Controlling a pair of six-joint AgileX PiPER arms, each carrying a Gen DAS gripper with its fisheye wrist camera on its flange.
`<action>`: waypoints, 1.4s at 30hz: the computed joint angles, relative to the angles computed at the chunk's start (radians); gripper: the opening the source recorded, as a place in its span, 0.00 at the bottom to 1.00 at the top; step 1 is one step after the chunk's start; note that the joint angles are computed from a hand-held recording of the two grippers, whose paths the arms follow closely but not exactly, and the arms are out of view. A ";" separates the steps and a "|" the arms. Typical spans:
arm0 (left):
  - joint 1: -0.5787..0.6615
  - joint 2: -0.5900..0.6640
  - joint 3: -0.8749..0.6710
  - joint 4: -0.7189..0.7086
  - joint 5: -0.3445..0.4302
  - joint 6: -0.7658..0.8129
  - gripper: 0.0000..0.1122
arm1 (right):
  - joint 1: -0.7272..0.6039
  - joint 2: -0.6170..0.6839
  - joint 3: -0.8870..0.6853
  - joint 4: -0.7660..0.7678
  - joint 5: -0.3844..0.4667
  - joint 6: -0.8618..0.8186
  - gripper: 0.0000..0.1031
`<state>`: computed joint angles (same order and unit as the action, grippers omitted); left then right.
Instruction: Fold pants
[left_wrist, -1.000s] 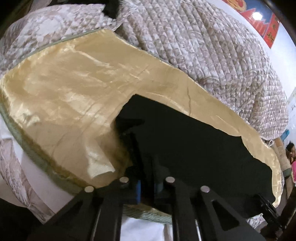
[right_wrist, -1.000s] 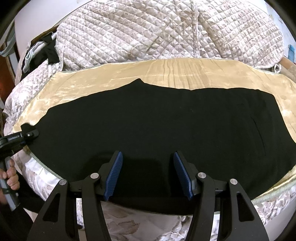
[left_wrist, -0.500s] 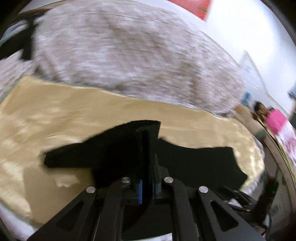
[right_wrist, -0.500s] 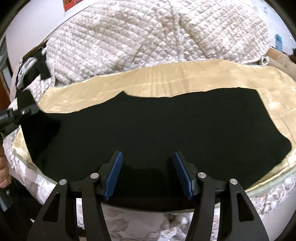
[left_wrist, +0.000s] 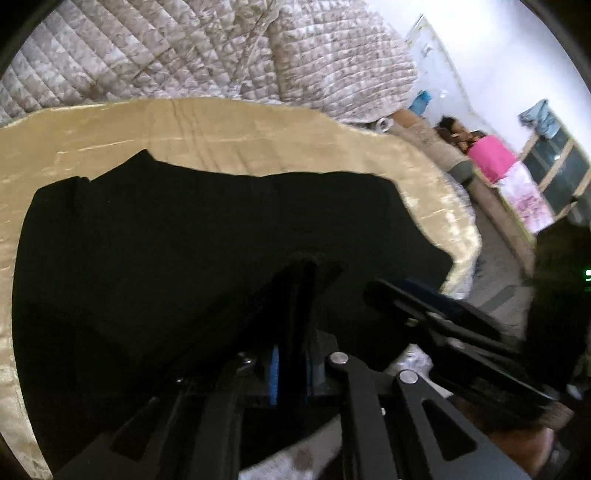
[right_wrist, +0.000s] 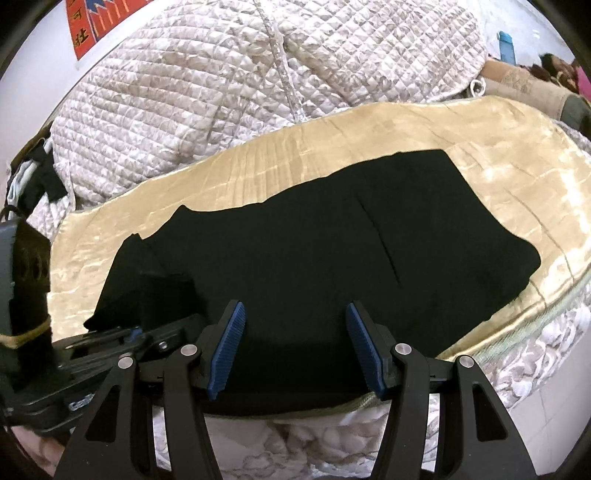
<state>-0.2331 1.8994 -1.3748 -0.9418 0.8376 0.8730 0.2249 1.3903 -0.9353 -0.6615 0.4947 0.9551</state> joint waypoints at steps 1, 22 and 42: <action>0.018 0.004 -0.012 -0.020 0.046 0.021 0.26 | 0.002 0.001 -0.002 -0.007 -0.001 0.009 0.56; 0.348 -0.083 -0.055 0.010 0.039 -0.005 0.46 | 0.244 0.131 -0.053 -0.166 -0.096 -0.215 0.56; 0.417 -0.063 -0.025 -0.041 0.053 0.040 0.47 | 0.294 0.294 -0.162 -0.178 -0.033 -0.276 0.07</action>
<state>0.1841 1.8362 -1.4002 -0.9825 0.8908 0.9126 0.5184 1.6847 -1.0973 -0.8395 0.4613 0.6791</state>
